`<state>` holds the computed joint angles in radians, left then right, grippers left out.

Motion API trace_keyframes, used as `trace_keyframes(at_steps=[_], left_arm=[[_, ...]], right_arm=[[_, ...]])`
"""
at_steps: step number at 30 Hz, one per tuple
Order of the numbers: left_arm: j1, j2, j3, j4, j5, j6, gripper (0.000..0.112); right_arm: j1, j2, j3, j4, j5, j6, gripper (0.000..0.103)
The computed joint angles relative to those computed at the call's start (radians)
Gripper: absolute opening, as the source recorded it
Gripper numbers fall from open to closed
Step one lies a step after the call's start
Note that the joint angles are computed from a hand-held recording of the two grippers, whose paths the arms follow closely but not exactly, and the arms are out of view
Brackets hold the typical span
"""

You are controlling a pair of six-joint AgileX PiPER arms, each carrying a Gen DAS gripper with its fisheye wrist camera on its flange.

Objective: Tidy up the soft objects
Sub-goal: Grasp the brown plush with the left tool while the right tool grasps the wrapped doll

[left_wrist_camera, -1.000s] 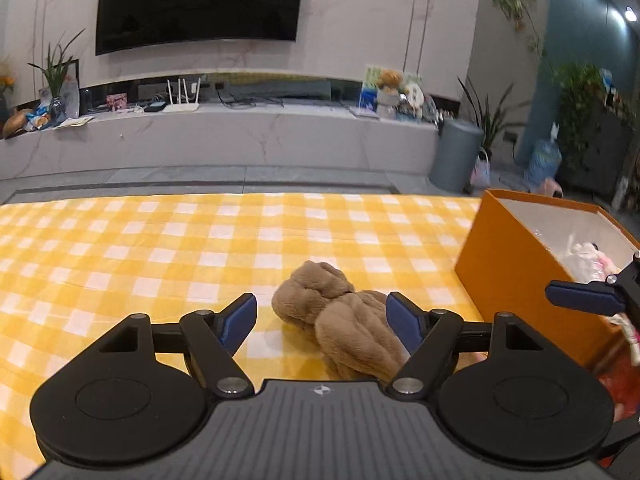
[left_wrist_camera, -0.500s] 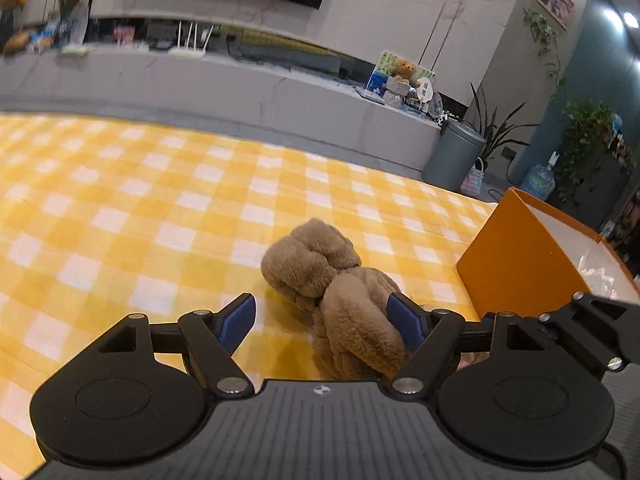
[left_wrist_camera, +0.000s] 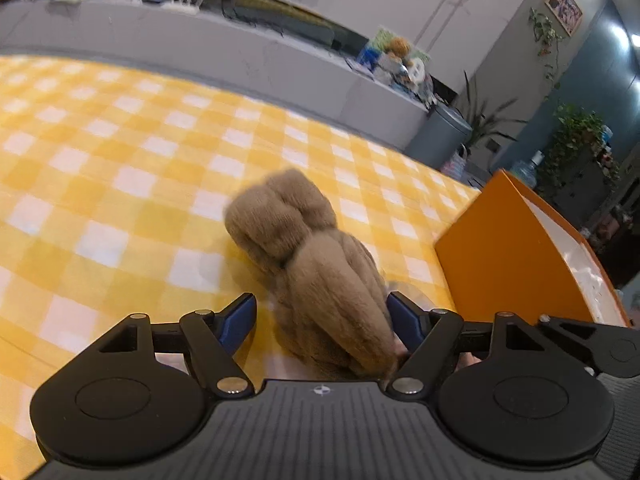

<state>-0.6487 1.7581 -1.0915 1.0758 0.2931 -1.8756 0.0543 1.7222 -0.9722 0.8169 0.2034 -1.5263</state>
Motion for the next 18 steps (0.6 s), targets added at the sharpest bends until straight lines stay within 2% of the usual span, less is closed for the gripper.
trace_keyframes(at_steps=[2, 5, 9, 11, 15, 18], left_arm=[[0.002, 0.009, -0.009, -0.041, -0.024, 0.067, 0.071], [-0.010, -0.003, -0.005, 0.019, -0.004, 0.023, 0.057], [-0.022, -0.026, 0.010, 0.091, 0.027, -0.068, 0.048], [-0.037, -0.046, 0.014, 0.138, 0.070, -0.116, 0.047], [-0.085, -0.070, -0.002, 0.149, 0.216, -0.086, 0.046], [-0.095, -0.084, -0.001, 0.119, 0.245, -0.055, 0.047]], right_arm=[[0.000, -0.001, 0.000, -0.011, 0.001, 0.010, 0.031], [-0.009, -0.005, 0.000, 0.005, 0.009, -0.001, 0.028], [-0.010, -0.027, 0.002, -0.032, 0.021, 0.037, 0.025], [-0.019, -0.038, -0.007, -0.050, 0.052, 0.068, 0.024], [-0.043, -0.064, -0.029, -0.058, 0.130, 0.119, 0.024], [-0.056, -0.106, -0.020, -0.005, 0.167, 0.062, 0.023]])
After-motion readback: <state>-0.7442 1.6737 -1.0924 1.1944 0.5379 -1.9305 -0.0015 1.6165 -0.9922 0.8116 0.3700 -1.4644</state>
